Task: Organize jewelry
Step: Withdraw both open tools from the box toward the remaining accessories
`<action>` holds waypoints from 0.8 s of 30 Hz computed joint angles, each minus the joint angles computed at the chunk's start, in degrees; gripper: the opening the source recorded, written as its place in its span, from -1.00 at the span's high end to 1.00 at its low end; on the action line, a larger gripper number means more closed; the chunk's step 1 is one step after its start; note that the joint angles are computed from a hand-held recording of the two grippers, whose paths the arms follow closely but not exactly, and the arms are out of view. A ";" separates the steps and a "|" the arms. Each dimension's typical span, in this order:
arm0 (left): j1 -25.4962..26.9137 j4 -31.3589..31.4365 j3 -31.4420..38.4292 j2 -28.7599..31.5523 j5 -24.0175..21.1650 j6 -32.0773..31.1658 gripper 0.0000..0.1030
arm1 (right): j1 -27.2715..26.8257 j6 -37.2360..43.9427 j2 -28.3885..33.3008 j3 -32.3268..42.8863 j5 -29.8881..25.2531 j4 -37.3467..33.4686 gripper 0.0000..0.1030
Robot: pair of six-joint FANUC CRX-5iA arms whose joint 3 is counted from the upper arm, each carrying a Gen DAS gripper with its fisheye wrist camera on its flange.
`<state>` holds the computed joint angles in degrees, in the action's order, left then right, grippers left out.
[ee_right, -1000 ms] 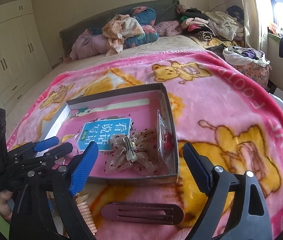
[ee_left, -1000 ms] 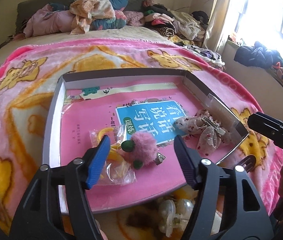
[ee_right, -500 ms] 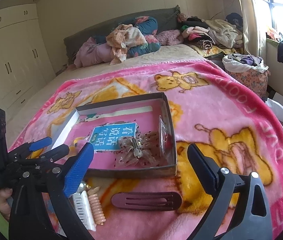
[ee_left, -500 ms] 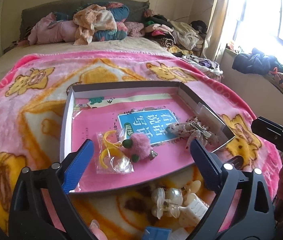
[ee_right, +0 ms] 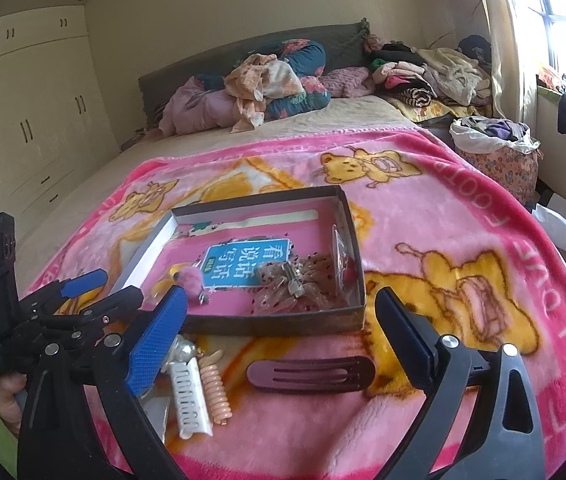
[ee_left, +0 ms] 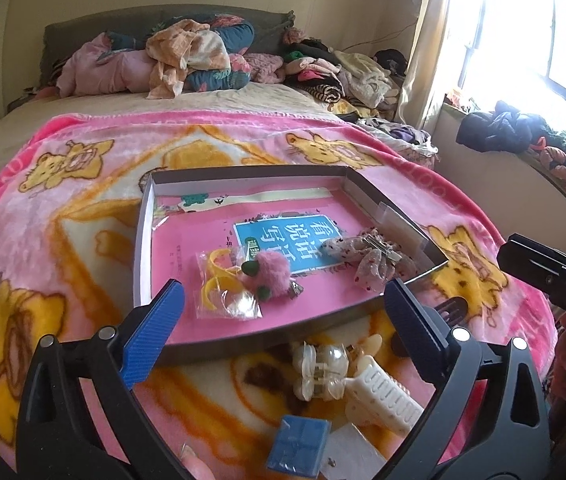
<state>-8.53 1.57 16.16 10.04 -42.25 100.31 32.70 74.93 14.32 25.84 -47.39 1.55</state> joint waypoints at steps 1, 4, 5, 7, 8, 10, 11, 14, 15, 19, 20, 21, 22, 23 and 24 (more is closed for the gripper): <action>0.01 0.12 -0.27 -0.20 0.12 -0.13 -0.77 | 0.08 0.03 -0.20 -0.24 0.04 -0.01 -0.79; -0.03 -0.13 -0.10 -0.08 0.07 0.09 -0.77 | 0.55 -0.30 -1.00 -1.35 0.29 0.35 -0.79; -0.04 -0.11 -0.50 -0.41 0.28 0.09 -0.77 | 0.66 -0.32 -1.22 -1.67 0.36 0.37 -0.79; -0.06 -0.06 -1.49 -1.21 0.66 0.14 -0.77 | 1.05 -0.61 -1.81 -2.58 0.63 0.75 -0.79; 0.04 0.09 -1.89 -1.55 0.77 0.02 -0.77 | 1.24 -0.66 -2.05 -2.93 0.71 0.76 -0.79; 0.05 0.20 -2.63 -2.13 0.90 0.02 -0.77 | 1.55 -0.95 -2.47 -3.62 0.83 1.06 -0.79; 0.00 0.04 -2.52 -2.11 0.80 0.08 -0.77 | 1.51 -0.75 -2.51 -3.63 0.75 0.84 -0.79; 0.08 -0.01 -3.21 -2.76 0.68 -0.05 -0.77 | 1.86 -0.71 -3.07 -4.57 0.69 0.83 -0.79; 0.13 0.05 -3.56 -3.01 0.74 -0.10 -0.77 | 1.93 -0.75 -3.16 -4.75 0.66 0.85 -0.79; 0.23 0.11 -4.48 -3.65 0.79 -0.24 -0.77 | 2.22 -0.90 -3.68 -5.90 0.71 0.73 -0.79; 0.21 -0.02 -4.57 -3.75 0.74 -0.20 -0.77 | 2.32 -0.88 -3.84 -6.26 0.64 0.65 -0.79; 0.23 -0.17 -4.75 -3.93 0.66 -0.14 -0.77 | 2.43 -0.96 -3.96 -6.52 0.64 0.72 -0.79; 0.30 -0.18 -4.97 -4.09 0.61 -0.12 -0.77 | 2.61 -1.13 -4.23 -7.01 0.76 0.91 -0.79; 0.37 -0.13 -5.27 -4.30 0.57 -0.11 -0.77 | 2.74 -1.24 -4.49 -7.53 0.84 0.97 -0.79; 0.49 -0.11 -5.47 -4.46 0.45 -0.16 -0.77 | 2.79 -1.24 -4.60 -7.75 0.77 0.86 -0.79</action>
<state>-8.05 1.47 10.68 5.58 -41.80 100.15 35.50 73.69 9.72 18.09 -46.62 2.41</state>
